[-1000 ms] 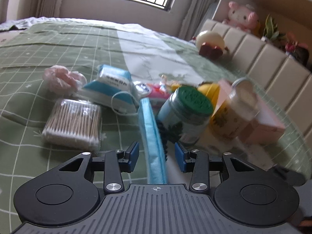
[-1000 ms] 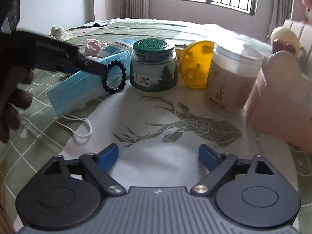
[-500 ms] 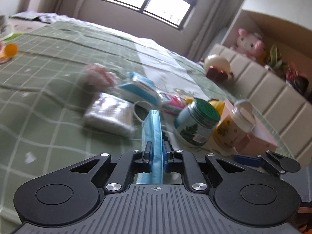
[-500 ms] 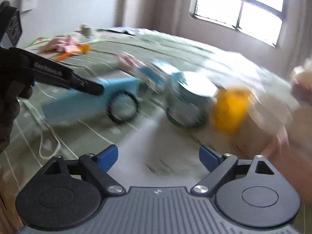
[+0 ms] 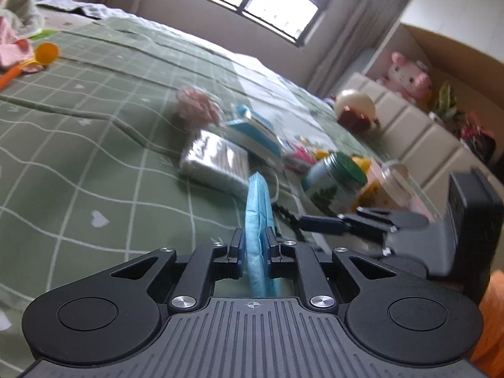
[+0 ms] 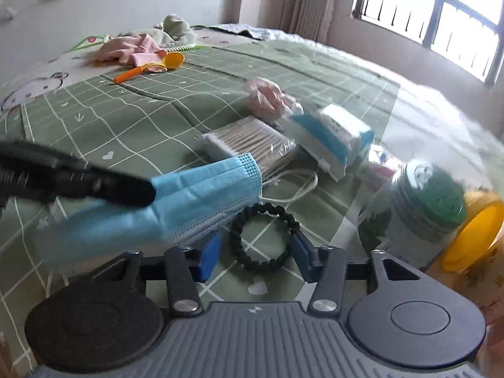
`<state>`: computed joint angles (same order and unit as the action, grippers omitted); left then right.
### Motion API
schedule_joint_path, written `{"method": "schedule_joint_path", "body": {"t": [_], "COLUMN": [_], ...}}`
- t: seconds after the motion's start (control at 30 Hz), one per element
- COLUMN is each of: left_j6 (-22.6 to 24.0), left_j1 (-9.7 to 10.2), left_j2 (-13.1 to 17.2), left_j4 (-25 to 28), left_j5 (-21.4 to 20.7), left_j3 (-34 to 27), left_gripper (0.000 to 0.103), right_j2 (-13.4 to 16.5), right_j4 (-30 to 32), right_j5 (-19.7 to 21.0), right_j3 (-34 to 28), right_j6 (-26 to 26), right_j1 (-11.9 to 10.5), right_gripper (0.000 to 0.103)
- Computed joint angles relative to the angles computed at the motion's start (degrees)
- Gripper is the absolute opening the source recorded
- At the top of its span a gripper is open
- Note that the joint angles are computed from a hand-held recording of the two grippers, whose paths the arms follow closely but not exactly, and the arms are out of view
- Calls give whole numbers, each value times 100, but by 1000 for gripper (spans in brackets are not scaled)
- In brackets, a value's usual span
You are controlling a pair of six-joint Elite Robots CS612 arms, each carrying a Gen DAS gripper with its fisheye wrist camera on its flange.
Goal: Organize soft objects
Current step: 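Grasp the black bead bracelet with the right gripper while the left gripper holds the mask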
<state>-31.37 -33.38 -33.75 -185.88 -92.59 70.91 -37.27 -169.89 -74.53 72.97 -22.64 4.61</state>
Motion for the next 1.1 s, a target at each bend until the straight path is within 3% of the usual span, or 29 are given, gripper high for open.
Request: {"method": "schedule_joint_path", "body": {"t": [0.13, 0.2, 0.33, 0.43, 0.6, 0.67, 0.73, 0.8, 0.97, 1.03, 1.1], "left_j6": [357, 569, 1024, 1296, 1248, 1257, 1274, 1181, 850, 791, 796], "left_j1": [-12, -47, -141, -241, -289, -286, -283, -266, -233, -244, -252], "left_j2": [51, 55, 38, 36, 65, 77, 93, 110, 115, 114, 113], "left_j4": [62, 221, 676, 1015, 1027, 1099, 1082, 1035, 1096, 1176, 1295], "left_j5": [-392, -409, -213, 242, 712, 689, 667, 602, 487, 508, 539], "left_j3": [-106, -161, -233, -262, -300, -334, -346, -354, -387, -418, -459], "left_gripper": [15, 16, 18, 19, 22, 21, 21, 21, 21, 21, 21], "right_j2": [-55, -80, -177, -286, -420, -446, -440, -419, -393, -367, -313], "right_j4": [28, 34, -158, -426, -610, -717, -818, -929, -1028, -1024, -867], "right_j5": [-46, -41, -244, -371, -367, -322, -296, -312, -258, -200, -84], "right_j3": [98, 140, 319, 571, 899, 999, 1036, 1051, 1040, 968, 848], "right_j6": [114, 189, 231, 100, 20, 3, 99, 260, 388, 413, 577], "right_j1": [-45, -70, -96, -125, -197, -222, -237, -248, -266, -269, -294], "right_gripper": [20, 16, 13, 13, 14, 18, 34, 44, 54, 64, 65]}}
